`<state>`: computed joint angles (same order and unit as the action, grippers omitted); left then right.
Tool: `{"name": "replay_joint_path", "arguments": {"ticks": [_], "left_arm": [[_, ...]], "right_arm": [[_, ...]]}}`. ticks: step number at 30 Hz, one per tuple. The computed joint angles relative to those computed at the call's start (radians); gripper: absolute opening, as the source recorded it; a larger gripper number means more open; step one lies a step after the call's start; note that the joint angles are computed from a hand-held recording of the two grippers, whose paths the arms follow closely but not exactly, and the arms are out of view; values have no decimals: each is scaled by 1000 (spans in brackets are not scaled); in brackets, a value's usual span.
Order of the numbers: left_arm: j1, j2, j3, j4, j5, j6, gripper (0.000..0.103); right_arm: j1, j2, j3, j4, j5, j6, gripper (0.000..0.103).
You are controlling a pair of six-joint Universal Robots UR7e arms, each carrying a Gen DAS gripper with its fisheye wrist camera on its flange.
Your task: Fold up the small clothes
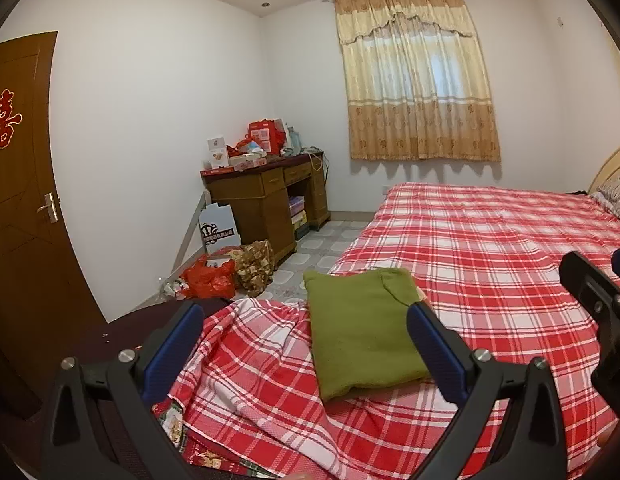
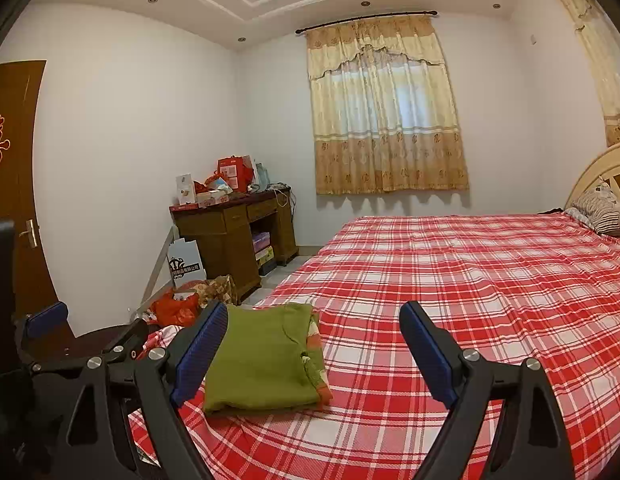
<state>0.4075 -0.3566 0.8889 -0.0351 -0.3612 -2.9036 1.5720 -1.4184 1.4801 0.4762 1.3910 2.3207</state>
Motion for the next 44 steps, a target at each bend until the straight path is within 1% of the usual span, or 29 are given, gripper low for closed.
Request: {"name": "replay_joint_path", "arguments": {"ticks": [7,12,16,20,21,24,26,28,32,35,36,39,44], "left_arm": [[9,-71,109,-206,38,153,103],[13,-92,137,-267,38,192,103],[15,-127,192,-378,41,253,103],[19,-145,218,-437,41,297,103],[19,-153,232,-465,44,315,103],[21,-191,298,-602,66,409,103],[22,-187,294,-594,66,413,103],[22,-163,259,-522,59,374,103],[21,-159,249,-502,57,363,103],[21,-136,211,-430,47,319,103],[21,-134,208,-424,45,314,103],[23,-149,231,-466,47,343,103],[29,-152,236,-496,45,380,103]], "right_arm": [[-1,2,2,-2,7,4,88],[-1,7,3,-2,14,8,88],[-1,7,8,-6,19,6,88],[0,7,9,-7,20,6,88],[0,7,9,-7,20,6,88],[-2,9,10,-7,19,8,88],[-3,11,9,-6,19,10,88],[-4,16,7,-3,20,12,88],[-8,20,7,-2,20,12,88],[-10,22,4,0,20,12,88],[-11,23,4,-1,20,12,88],[-14,28,-2,3,21,16,89],[-18,35,-15,13,26,30,89]]}}
